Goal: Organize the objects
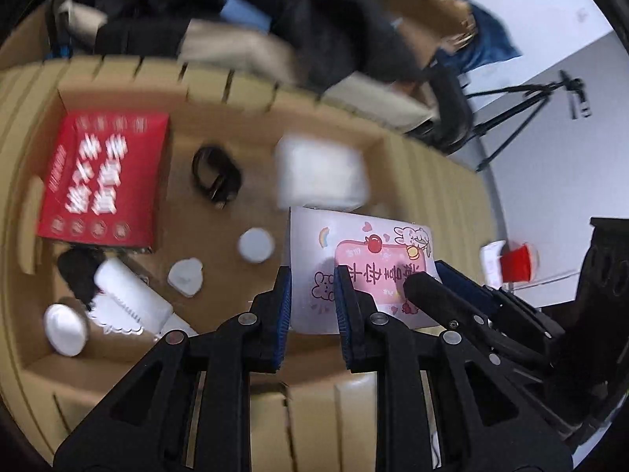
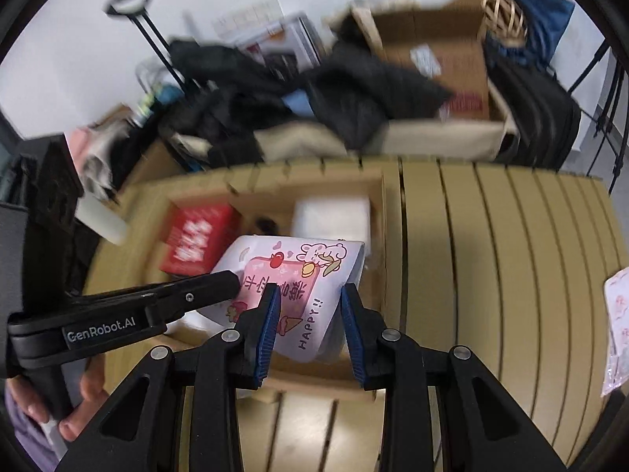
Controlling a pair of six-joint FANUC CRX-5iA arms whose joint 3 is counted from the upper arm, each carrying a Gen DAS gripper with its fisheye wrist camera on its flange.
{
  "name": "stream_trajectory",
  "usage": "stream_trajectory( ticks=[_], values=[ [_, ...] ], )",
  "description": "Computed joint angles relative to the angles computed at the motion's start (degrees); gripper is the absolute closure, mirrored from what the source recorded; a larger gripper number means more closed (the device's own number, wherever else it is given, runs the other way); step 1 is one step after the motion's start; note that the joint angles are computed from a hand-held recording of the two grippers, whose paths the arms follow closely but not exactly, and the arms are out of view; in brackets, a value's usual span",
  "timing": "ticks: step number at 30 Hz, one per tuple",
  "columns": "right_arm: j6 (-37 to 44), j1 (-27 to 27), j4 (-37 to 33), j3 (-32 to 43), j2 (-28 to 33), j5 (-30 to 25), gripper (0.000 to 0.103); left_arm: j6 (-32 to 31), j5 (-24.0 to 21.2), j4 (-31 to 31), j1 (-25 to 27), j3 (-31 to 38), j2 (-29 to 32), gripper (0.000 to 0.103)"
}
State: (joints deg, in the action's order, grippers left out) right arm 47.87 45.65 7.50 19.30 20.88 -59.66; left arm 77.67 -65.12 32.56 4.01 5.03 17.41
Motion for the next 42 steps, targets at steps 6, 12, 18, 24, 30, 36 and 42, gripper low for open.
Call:
stream_trajectory(
  ticks=[6,12,18,24,30,36,42],
  values=[
    [1.92,0.55,2.18,1.58,4.96,-4.86,0.069,-2.13,0.87,-3.55,-1.80,-1.54,1.82,0.086],
    [0.86,1.59,4.06,3.23,6.56,-8.93,0.069,-2.32,0.35,-4.56,-1.51,-2.51,0.39,0.086],
    [0.16,4.27,8.03,3.71,2.47,-11.66,0.069,-7.62,-0.36,-5.39,1.19,-3.92,-10.74,0.071],
    [0.26,9.50,14.93,4.03,-5.16,-16.23,0.040,-9.96,-4.26,-10.88,5.24,-0.47,-22.03,0.022],
    [-4.59,16.60,22.64,-0.05,-13.33,-17.67,0.030,-15.08,-9.20,-6.28,10.76,-2.19,-29.81,0.009],
    [-9.35,21.99,25.75,-5.55,-19.15,-17.93,0.030,-17.63,-11.99,-5.62,14.38,-7.94,-38.80,0.009],
    [-22.35,32.22,33.42,-20.58,-29.21,-13.10,0.030,-28.38,-15.77,1.60,26.17,-19.64,-53.13,0.009]
  ],
)
